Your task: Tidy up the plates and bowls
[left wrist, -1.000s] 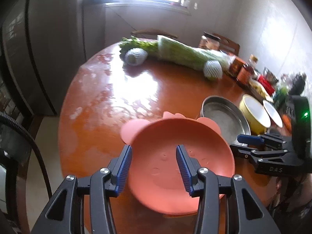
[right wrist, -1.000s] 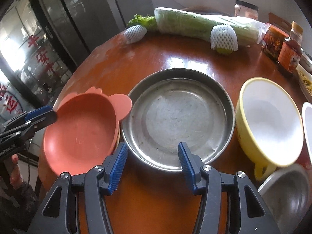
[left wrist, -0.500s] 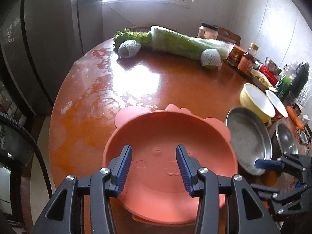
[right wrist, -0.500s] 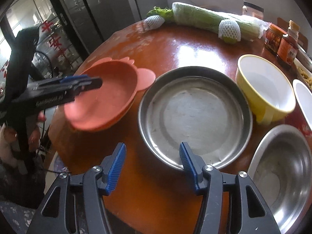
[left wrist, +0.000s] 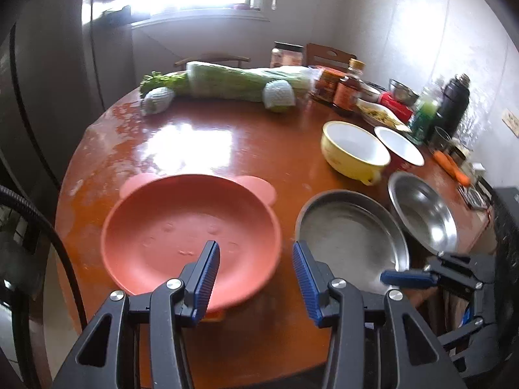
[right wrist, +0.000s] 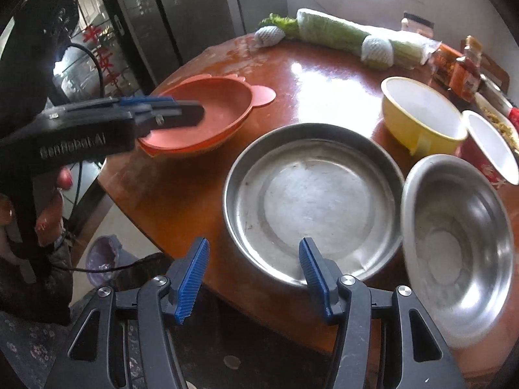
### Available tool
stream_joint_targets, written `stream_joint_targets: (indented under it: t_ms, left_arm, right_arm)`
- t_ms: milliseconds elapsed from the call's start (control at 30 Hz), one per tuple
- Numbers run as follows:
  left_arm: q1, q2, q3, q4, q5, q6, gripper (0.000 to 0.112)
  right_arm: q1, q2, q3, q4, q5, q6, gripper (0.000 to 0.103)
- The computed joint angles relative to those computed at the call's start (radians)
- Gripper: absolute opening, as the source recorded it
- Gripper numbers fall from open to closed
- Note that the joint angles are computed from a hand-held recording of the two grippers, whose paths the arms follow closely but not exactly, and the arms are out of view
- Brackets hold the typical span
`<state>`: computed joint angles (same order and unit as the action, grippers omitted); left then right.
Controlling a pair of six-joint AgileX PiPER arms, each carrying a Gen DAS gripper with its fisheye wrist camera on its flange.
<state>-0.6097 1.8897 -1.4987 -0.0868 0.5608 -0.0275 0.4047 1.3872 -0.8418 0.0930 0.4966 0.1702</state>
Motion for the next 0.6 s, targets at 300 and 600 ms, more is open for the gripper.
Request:
stream_joint_targets:
  t_ms: [300, 600]
  left_arm:
    - [-0.095, -0.021, 0.053, 0.095, -0.035, -0.129, 0.047]
    - [-0.113, 0.021, 0.040, 0.077, -0.028, -0.136, 0.047]
  right_arm:
    - [0.023, -0.217, 0.150, -0.300, -0.022, 0.427, 0.069]
    - [-0.026, -0.198, 0.214, -0.235, -0.125, 0.427, 0.069]
